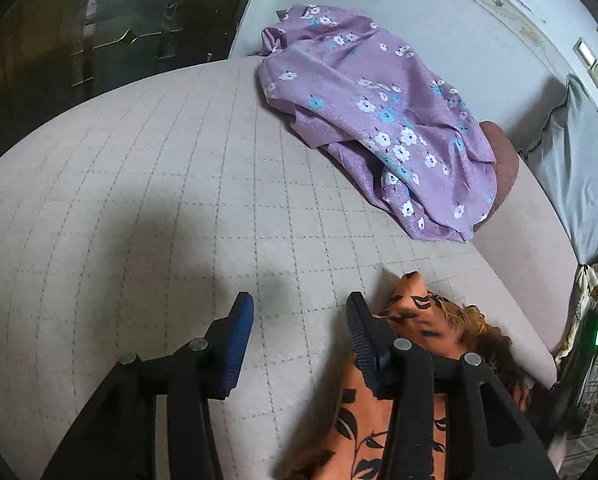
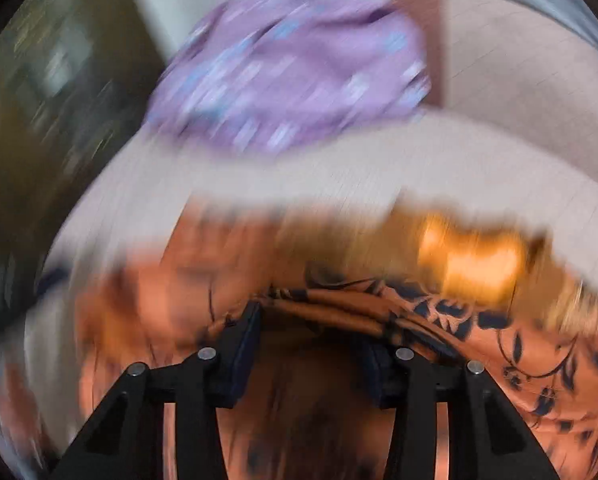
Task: Fold small clothes
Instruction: 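Release the hem and reposition both tools over the folded blouse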
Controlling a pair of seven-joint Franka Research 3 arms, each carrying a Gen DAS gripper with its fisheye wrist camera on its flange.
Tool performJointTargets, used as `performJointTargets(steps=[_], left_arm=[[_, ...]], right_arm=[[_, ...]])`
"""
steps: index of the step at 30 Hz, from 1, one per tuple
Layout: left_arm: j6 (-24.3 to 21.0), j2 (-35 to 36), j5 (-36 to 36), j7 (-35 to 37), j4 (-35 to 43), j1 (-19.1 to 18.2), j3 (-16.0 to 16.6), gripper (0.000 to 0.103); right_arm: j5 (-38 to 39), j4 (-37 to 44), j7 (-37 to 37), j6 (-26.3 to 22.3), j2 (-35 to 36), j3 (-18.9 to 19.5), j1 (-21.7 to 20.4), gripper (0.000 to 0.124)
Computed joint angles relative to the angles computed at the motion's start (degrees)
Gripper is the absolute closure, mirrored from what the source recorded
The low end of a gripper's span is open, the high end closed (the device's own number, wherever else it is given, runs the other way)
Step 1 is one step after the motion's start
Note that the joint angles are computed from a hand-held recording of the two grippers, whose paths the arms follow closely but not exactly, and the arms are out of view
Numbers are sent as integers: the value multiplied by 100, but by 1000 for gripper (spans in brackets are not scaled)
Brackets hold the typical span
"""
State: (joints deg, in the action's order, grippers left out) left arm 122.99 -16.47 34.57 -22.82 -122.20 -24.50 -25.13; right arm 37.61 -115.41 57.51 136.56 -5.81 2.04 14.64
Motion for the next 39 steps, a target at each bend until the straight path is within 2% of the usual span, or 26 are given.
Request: performJointTargets(steps=[2, 3, 5, 8, 10, 12, 14, 16, 18, 19, 20, 22, 24, 28, 32, 34, 36, 39], left_arm=[[-54, 20, 40, -29, 9, 5, -25, 54], [-51, 19, 69, -63, 1, -2, -40, 54], [99, 73, 84, 17, 17, -26, -10, 54], [184, 281, 184, 242, 229, -62, -30, 54], [99, 503, 296, 485, 470, -116, -66, 51], [81, 791, 320, 895, 722, -210, -43, 38], [70, 1076, 231, 1262, 934, -305, 25, 36], [166, 1369, -3, 1584, 1084, -362, 148, 35], [141, 1601, -450, 1979, 1200, -386, 282, 27], [220, 1620, -560, 2010, 1157, -388, 337, 26], [302, 1561, -379, 1795, 1081, -396, 368, 25], [204, 1503, -434, 1739, 1122, -396, 407, 25], [233, 1341, -343, 1580, 1031, -375, 420, 25], [-524, 1111, -25, 1210, 1116, -358, 303, 25], [-1049, 1051, -169, 1306, 1132, -328, 300, 25], [-1113, 1037, -337, 1307, 1069, -304, 330, 25], [-1050, 980, -493, 1342, 994, -283, 357, 25], [-981, 953, -519, 1437, 962, -246, 359, 25]], right_arm=[[471, 484, 691, 750, 433, -13, -50, 75], [675, 555, 880, 936, 474, -18, -76, 75], [1162, 515, 818, 1040, 338, -92, -182, 75], [865, 26, 466, 1144, -143, -184, -304, 75], [362, -391, 379, 1015, -489, -327, -476, 75], [-114, -609, 515, 938, -573, -475, -716, 76], [-324, -516, 849, 624, -363, -663, -970, 75], [-382, -444, 1115, 576, -111, -742, -1148, 75], [-879, -355, 1499, 526, 143, -756, -1362, 75], [-1222, -242, 1839, 307, 305, -728, -1430, 76], [-1248, -225, 1866, 297, 337, -724, -1463, 76], [-1369, -280, 1877, 530, 198, -610, -1403, 75], [-779, -208, 1406, 418, 97, -575, -1266, 75], [224, 76, 334, -296, -90, -360, -759, 75], [701, 293, -342, -896, -35, -77, -226, 75], [722, 427, -312, -1002, 142, 102, 3, 75], [452, 808, 51, -815, 562, 315, 228, 75], [-224, 1180, 913, -139, 1109, 429, 446, 76]])
